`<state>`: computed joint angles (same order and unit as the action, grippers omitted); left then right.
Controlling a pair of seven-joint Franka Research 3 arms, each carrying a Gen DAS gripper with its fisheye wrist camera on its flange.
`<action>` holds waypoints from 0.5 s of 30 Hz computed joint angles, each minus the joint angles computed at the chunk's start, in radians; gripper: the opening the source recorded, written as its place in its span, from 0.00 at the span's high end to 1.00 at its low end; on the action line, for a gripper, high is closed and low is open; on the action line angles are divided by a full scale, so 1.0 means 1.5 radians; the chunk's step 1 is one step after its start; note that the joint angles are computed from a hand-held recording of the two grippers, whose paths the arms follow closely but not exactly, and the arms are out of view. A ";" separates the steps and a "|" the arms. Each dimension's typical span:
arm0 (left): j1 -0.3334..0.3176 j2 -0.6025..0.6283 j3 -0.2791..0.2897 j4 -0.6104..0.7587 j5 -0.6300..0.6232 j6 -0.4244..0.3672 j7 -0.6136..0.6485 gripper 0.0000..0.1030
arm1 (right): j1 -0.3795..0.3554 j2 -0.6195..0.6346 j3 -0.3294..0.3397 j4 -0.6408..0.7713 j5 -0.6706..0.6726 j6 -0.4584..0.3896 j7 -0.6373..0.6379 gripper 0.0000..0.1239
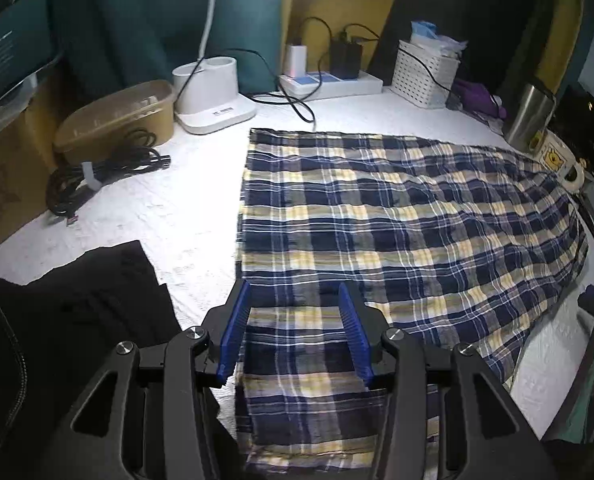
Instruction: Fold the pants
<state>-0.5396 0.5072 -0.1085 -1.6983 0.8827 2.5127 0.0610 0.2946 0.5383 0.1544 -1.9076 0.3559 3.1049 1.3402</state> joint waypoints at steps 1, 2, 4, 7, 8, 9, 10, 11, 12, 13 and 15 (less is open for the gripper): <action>-0.001 0.001 0.000 0.002 -0.001 -0.003 0.002 0.56 | -0.005 0.002 0.006 0.003 0.002 0.000 -0.003 0.21; 0.000 0.001 0.000 0.003 -0.002 -0.005 0.003 0.56 | -0.012 0.005 0.014 0.008 0.005 -0.001 -0.007 0.21; 0.000 -0.002 0.001 0.002 -0.004 -0.012 0.001 0.56 | -0.046 0.017 0.053 0.022 0.022 -0.004 -0.025 0.19; 0.003 -0.006 0.000 -0.001 -0.011 -0.024 -0.002 0.56 | -0.053 0.037 0.062 0.054 0.033 -0.015 -0.038 0.18; 0.004 -0.007 0.000 -0.003 -0.013 -0.029 -0.006 0.56 | -0.045 0.041 0.054 0.064 0.032 -0.022 -0.037 0.18; 0.004 -0.008 0.001 -0.003 -0.013 -0.032 -0.011 0.56 | -0.042 0.048 0.050 0.077 0.031 -0.030 -0.040 0.18; 0.005 -0.010 0.000 -0.006 -0.013 -0.034 -0.017 0.56 | -0.041 0.052 0.050 0.086 0.031 -0.036 -0.042 0.18; 0.006 -0.011 0.000 -0.008 -0.014 -0.035 -0.023 0.56 | -0.039 0.060 0.048 0.100 0.031 -0.044 -0.046 0.18; 0.007 -0.013 -0.001 -0.011 -0.015 -0.037 -0.027 0.56 | -0.039 0.067 0.047 0.112 0.032 -0.052 -0.049 0.18; 0.008 -0.012 -0.002 -0.012 -0.017 -0.039 -0.029 0.56 | -0.038 0.071 0.046 0.120 0.033 -0.056 -0.052 0.18; 0.013 -0.010 -0.007 -0.010 -0.028 -0.046 -0.025 0.56 | -0.031 0.084 0.038 0.145 0.033 -0.068 -0.053 0.17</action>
